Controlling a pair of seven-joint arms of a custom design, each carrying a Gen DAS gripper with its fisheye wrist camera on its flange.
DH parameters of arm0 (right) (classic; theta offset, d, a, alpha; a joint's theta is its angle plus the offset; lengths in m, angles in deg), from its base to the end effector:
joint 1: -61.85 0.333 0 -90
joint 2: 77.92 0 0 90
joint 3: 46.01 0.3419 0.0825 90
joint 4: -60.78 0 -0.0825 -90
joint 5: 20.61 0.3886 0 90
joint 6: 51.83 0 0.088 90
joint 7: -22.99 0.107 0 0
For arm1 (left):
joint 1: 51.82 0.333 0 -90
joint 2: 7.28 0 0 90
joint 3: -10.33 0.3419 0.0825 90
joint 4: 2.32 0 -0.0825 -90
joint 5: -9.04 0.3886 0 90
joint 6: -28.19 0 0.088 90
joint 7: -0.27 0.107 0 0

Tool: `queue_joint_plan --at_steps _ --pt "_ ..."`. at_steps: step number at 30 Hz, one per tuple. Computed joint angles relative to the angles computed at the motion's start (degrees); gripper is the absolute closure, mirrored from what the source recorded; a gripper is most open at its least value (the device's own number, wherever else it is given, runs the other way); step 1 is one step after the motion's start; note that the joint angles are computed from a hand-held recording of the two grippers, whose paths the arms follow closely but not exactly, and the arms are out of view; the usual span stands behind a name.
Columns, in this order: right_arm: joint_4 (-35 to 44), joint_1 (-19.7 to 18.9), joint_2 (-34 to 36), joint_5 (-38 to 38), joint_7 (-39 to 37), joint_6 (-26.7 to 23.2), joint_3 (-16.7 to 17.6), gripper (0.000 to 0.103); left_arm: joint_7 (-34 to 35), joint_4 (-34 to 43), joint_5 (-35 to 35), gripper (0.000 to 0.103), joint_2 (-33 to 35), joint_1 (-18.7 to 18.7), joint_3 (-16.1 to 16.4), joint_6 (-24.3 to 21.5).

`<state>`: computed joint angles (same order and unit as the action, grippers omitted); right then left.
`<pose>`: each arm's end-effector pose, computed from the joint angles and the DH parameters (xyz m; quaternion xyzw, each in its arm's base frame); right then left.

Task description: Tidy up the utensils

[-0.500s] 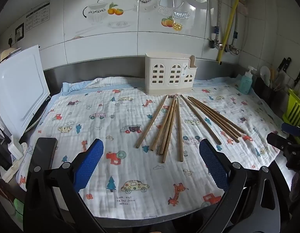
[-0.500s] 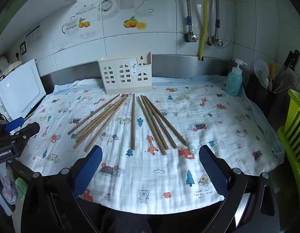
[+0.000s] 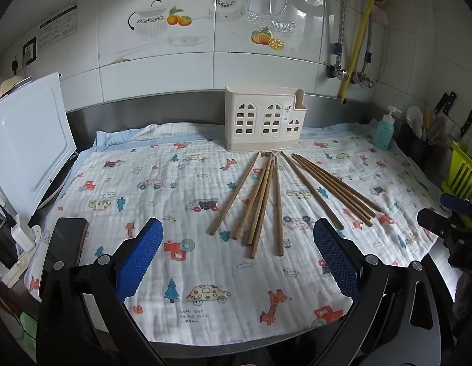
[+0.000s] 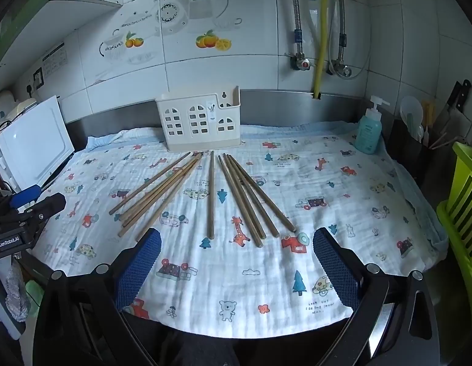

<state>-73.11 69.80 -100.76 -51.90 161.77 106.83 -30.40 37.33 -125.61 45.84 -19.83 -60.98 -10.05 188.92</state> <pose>0.4204 0.2272 0.5945 -0.6393 0.6301 -0.2936 0.3287 0.4459 -0.3045 0.6038 -0.5832 0.6690 -0.3679 0.2775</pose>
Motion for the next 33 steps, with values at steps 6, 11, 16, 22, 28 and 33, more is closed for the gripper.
queue_joint_plan --at_steps 6,11,16,22,28,33 --pt "-0.2 0.0 0.0 0.0 -0.4 0.3 0.0 0.006 0.4 -0.2 -0.3 0.005 0.0 -0.2 0.2 0.2" --pt "-0.3 -0.1 0.0 -0.2 -0.2 0.5 0.1 0.006 1.5 0.0 -0.8 0.005 0.1 -0.3 0.3 0.4" --pt "-0.1 -0.1 0.3 -0.3 -0.3 0.6 0.1 0.006 3.2 0.2 -2.3 0.005 0.6 -0.8 0.7 0.3" --pt "-0.1 0.1 0.6 -0.1 -0.5 0.9 -0.2 0.006 3.6 0.1 -2.7 0.005 0.6 -0.7 0.7 0.7" --pt "0.0 0.1 0.9 -0.2 -0.6 1.1 -0.3 0.006 3.3 0.2 -2.2 0.005 0.6 -0.6 0.5 0.7" --pt "0.0 0.1 0.9 -0.3 -0.4 1.2 -0.2 0.006 2.5 0.3 -1.4 0.005 0.6 -0.2 0.3 0.6"
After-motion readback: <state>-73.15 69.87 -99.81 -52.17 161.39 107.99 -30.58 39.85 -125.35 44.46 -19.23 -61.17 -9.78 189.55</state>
